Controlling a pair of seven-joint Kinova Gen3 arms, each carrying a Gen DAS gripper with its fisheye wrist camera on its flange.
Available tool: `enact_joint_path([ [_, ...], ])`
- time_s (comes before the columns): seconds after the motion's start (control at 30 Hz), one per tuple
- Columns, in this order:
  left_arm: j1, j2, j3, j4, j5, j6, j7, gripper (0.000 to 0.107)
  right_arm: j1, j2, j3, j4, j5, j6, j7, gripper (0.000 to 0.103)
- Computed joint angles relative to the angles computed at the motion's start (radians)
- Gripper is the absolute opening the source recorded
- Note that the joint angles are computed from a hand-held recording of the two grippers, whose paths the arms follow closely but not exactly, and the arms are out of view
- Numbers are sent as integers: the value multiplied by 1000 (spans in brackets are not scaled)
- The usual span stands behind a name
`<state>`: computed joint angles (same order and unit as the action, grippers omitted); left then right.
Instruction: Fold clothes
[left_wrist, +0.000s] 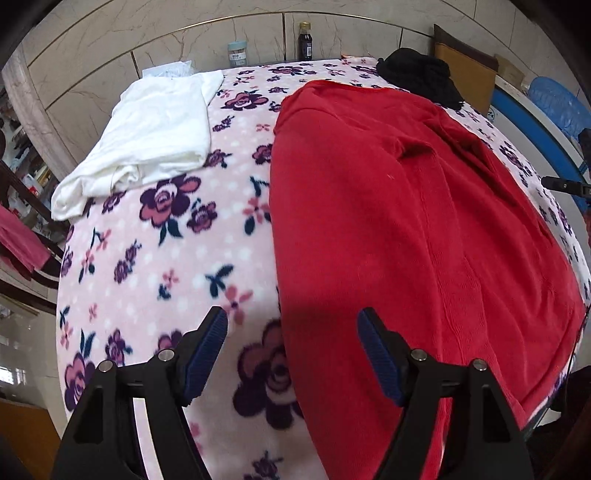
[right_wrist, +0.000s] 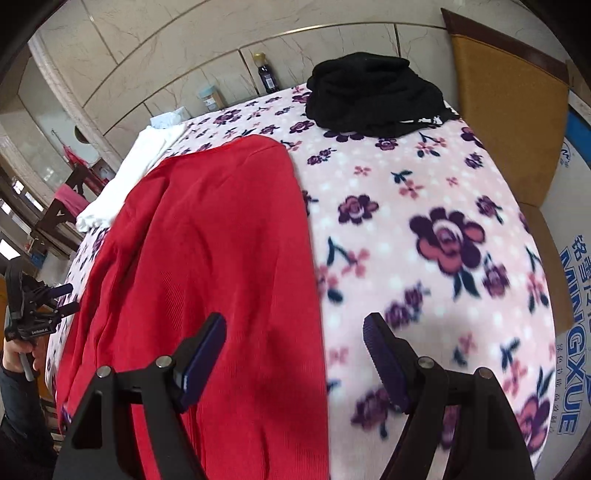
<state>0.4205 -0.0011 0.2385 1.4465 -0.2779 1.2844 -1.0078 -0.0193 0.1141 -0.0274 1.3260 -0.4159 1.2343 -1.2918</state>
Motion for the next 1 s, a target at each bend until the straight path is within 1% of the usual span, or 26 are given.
enact_joint_path([
  [0.1,8,-35,11,50,28,2,31,77,6,-60,7,70,5,7,19,78],
  [0.17,12,-47,26,74,25,5,54,77,-7,-95,8,110,40,0,13,78],
  [0.23,12,-62,32,97,30,-6,69,77,-18,-128,12,152,56,-20,8,78],
  [0.33,8,-88,44,126,35,-29,99,77,-20,-170,31,209,46,-52,11,77],
  [0.4,9,-103,73,133,-8,-29,160,77,-23,-197,36,241,60,-80,-4,77],
  [0.47,13,-114,108,133,-64,-22,235,77,-33,-211,27,258,108,-94,-43,77],
  [0.5,17,-122,122,135,-85,-25,269,78,-37,-213,26,262,126,-93,-58,77],
  [0.53,20,-133,131,140,-95,-36,293,82,-40,-210,31,263,128,-81,-60,77],
  [0.6,21,-150,142,152,-96,-66,321,87,-39,-197,45,253,117,-43,-59,66],
  [0.63,21,-154,145,156,-88,-80,326,88,-35,-191,54,251,104,-28,-50,55],
  [0.67,21,-158,148,160,-81,-94,330,88,-31,-185,61,251,88,-16,-36,46],
  [0.73,22,-154,158,161,-73,-106,332,88,-26,-182,63,258,81,-6,-23,36],
  [0.83,29,-145,177,161,-82,-117,353,88,-15,-196,69,278,67,-16,-7,35],
  [0.87,34,-145,181,161,-86,-125,358,88,-13,-199,71,281,63,-12,-1,32],
  [0.9,39,-145,188,162,-95,-135,366,88,-11,-202,73,283,60,-8,5,28],
  [0.93,44,-145,195,161,-108,-147,372,88,-9,-204,75,285,56,-2,11,10],
  [0.97,50,-144,203,159,-120,-158,376,88,-8,-207,79,288,48,8,23,4],
  [1.0,56,-139,210,154,-131,-168,377,88,-5,-210,84,293,36,12,39,4],
])
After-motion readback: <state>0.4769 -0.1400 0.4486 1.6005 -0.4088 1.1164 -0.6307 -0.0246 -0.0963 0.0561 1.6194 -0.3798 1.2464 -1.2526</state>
